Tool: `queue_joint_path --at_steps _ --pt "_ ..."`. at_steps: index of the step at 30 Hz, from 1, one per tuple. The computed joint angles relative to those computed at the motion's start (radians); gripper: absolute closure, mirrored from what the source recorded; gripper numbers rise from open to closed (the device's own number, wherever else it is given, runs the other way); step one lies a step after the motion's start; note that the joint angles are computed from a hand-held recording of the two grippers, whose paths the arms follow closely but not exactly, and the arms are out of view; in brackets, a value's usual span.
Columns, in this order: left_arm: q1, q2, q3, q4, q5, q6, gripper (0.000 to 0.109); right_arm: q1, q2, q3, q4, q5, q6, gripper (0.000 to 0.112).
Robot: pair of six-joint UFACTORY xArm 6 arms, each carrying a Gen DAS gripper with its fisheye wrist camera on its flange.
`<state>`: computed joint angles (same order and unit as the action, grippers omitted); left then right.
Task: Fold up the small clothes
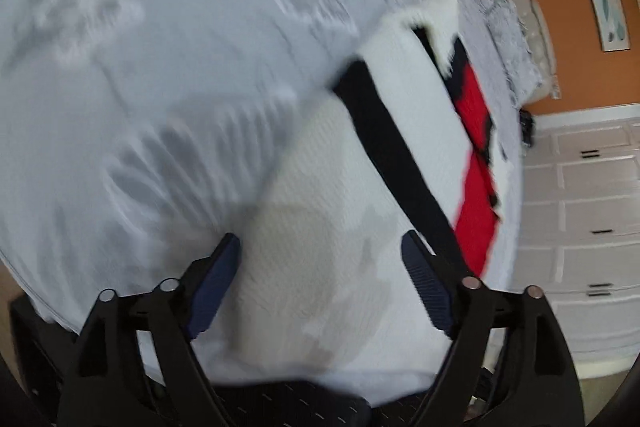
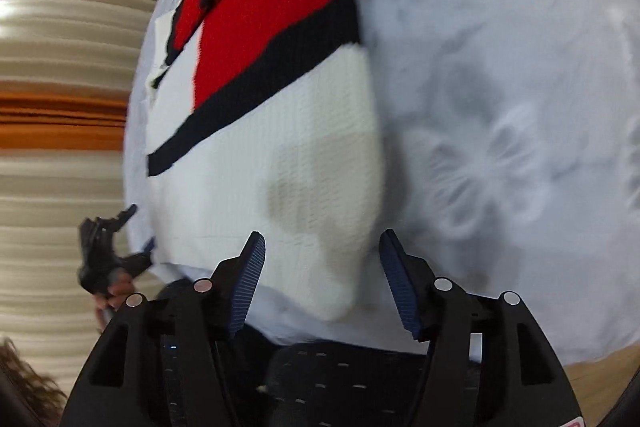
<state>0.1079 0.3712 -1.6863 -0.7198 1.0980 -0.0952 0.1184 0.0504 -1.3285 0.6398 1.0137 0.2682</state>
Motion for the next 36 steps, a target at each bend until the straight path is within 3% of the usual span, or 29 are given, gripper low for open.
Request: queue_joint_path --at_steps 4,5,6,8,10,14,17,21,27,33,36 --pt "-0.025 0.029 -0.043 0.016 0.069 -0.049 0.026 0.049 0.061 -0.079 -0.094 0.006 0.05 0.053" --pt "-0.03 0.028 -0.038 0.025 0.061 -0.051 0.033 0.059 0.067 -0.086 -0.094 -0.004 0.057 0.07" --pt "-0.031 0.028 -0.041 0.049 0.062 -0.076 0.041 0.066 0.064 -0.081 -0.082 -0.018 0.059 0.105" --pt "-0.017 0.032 -0.048 0.037 0.092 -0.096 0.101 0.085 0.035 -0.054 -0.101 -0.055 0.088 0.105" --pt "0.008 -0.009 0.002 -0.001 0.087 -0.111 0.102 0.105 -0.013 -0.041 -0.194 -0.093 0.118 0.106" --pt "0.036 -0.138 0.105 -0.04 0.039 -0.02 0.103 0.091 -0.183 0.079 -0.251 -0.166 0.186 0.106" --pt "0.052 -0.219 0.163 -0.094 0.078 0.045 0.103 0.095 -0.288 0.161 -0.292 -0.177 0.22 0.106" --pt "0.05 -0.342 0.263 -0.064 0.101 0.063 0.103 0.114 -0.441 0.299 -0.322 -0.184 0.286 0.107" --pt "0.122 -0.534 0.438 -0.07 0.192 0.074 0.103 0.155 -0.688 0.476 -0.353 -0.128 0.412 0.107" --pt "0.213 -0.69 0.488 -0.102 0.31 0.104 0.103 0.208 -0.836 0.487 -0.406 -0.042 0.508 0.107" --pt "0.244 -0.723 0.453 -0.154 0.326 0.102 0.103 0.221 -0.846 0.428 -0.447 -0.06 0.526 0.107"
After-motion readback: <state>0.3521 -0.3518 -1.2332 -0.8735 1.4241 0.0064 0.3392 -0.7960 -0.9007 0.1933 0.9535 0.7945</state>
